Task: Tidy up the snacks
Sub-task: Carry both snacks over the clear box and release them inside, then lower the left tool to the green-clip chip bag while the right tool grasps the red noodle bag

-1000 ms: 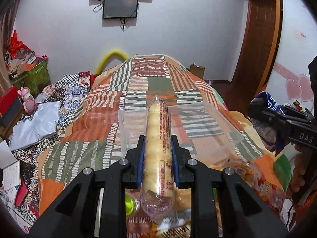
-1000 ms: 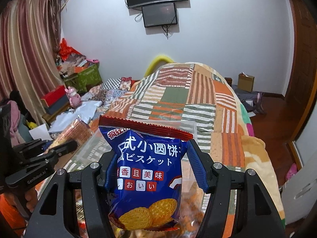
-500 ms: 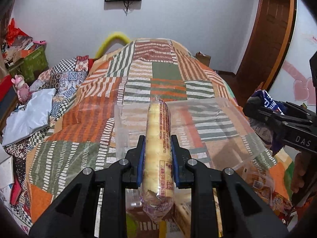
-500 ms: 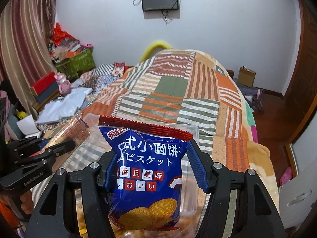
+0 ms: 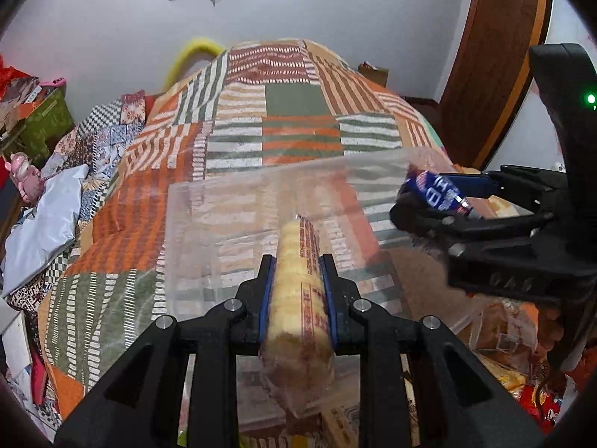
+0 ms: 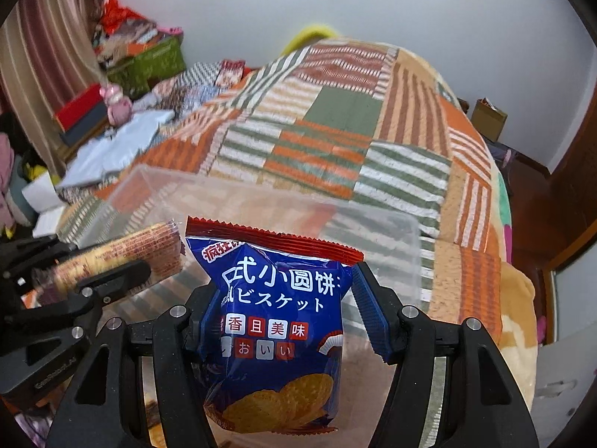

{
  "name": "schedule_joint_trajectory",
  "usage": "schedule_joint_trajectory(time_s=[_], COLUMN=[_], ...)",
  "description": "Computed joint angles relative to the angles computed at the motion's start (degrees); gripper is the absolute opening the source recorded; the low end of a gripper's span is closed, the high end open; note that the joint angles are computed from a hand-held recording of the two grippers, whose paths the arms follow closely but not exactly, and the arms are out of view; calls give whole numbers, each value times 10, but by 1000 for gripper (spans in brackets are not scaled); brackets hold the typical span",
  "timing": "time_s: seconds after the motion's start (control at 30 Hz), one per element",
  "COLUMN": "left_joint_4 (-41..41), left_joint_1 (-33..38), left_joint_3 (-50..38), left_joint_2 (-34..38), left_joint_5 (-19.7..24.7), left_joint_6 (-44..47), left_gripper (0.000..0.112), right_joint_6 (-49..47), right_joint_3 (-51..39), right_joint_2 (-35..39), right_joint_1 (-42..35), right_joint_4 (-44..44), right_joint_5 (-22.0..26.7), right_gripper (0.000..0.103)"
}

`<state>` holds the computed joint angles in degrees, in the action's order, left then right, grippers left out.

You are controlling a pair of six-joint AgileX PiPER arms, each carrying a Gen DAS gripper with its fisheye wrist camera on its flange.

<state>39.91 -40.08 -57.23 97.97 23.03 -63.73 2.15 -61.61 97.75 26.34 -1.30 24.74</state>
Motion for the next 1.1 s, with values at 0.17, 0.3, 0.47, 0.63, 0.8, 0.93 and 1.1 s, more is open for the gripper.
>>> schedule_joint_trajectory(time_s=[0.17,0.3,0.47,0.63,0.8,0.93,1.1], left_joint_4=[-45,-38,-32,-25,24,76,103], left_joint_1=[14,12,12,9,-2,-25,-68], left_joint_3=[-8,-8,-3,9,34,60,86], left_joint_2=[13,16,13,0,-38,-84,-145], left_joint_5=[-6,-4,-3,2,19,48,92], left_joint_6=[45,39,25,5,-65,-129,-177], left_gripper=[23,23,23,27,46,56,62], right_joint_6=[-15,-13,-14,-11,-14,-11,-5], right_joint_3=[-18,-21,-18,-9,18,52,106], right_joint_2=[29,39,41,26,-12,-66,-155], right_joint_1=[7,13,14,17,13,7,0], right_joint_4=[-2,-10,-8,-11,-1,5,12], right_joint_5=[27,34,36,34,26,17,6], right_gripper=[60,60,63,63,63,64,72])
